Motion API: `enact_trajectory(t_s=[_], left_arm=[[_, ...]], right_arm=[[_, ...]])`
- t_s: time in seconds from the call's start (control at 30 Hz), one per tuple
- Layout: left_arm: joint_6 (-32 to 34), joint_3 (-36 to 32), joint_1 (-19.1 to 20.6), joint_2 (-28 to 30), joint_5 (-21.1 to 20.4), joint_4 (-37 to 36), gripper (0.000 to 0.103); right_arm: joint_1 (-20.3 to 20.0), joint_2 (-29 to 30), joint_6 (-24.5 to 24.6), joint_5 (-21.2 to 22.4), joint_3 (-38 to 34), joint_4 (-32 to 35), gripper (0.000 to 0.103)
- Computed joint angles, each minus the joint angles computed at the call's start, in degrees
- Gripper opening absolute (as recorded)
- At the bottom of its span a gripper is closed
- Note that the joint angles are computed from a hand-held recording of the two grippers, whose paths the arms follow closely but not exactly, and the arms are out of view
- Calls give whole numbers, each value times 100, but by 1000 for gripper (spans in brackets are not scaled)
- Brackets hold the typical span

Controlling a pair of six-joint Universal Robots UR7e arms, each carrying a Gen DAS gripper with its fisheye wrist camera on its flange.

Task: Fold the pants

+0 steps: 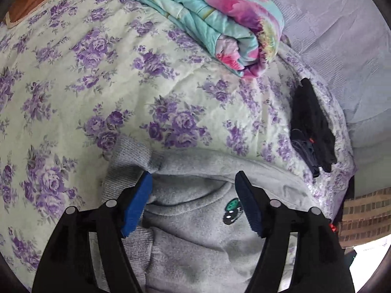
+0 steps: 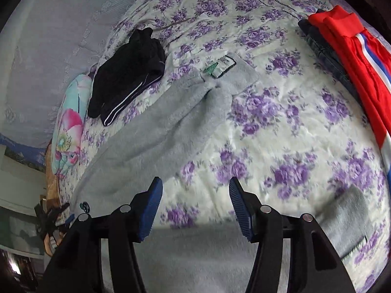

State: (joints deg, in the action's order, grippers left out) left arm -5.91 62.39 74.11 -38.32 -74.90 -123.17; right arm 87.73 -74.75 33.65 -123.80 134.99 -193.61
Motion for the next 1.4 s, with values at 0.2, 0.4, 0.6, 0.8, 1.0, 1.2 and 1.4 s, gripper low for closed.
enact_trajectory(t_s=[0.2, 0.4, 0.6, 0.8, 1.0, 1.2, 1.4], left_arm=[[-403, -250, 33, 149, 176, 154, 68], [-663, -352, -14, 378, 539, 171, 69], [-689, -638, -138, 594, 899, 371, 69], [-458, -780, -190, 692, 580, 278, 69], [-454, -1087, -282, 960, 940, 605, 74], [-157, -27, -300, -71, 405, 252, 73], [-396, 1689, -101, -1486, 280, -316, 74]], right_arm=[[-1257, -90, 404, 1002, -229, -364, 57], [-1824, 240, 271, 2045, -145, -1230, 59], [-1689, 275, -721, 2216, -131, -1862, 18], [-1594, -357, -1060, 1786, 413, -1863, 14], [-1968, -629, -450, 1999, 711, -1292, 32], [-702, -518, -1018, 341, 612, -1434, 33], [73, 396, -1567, 839, -50, -771, 45]])
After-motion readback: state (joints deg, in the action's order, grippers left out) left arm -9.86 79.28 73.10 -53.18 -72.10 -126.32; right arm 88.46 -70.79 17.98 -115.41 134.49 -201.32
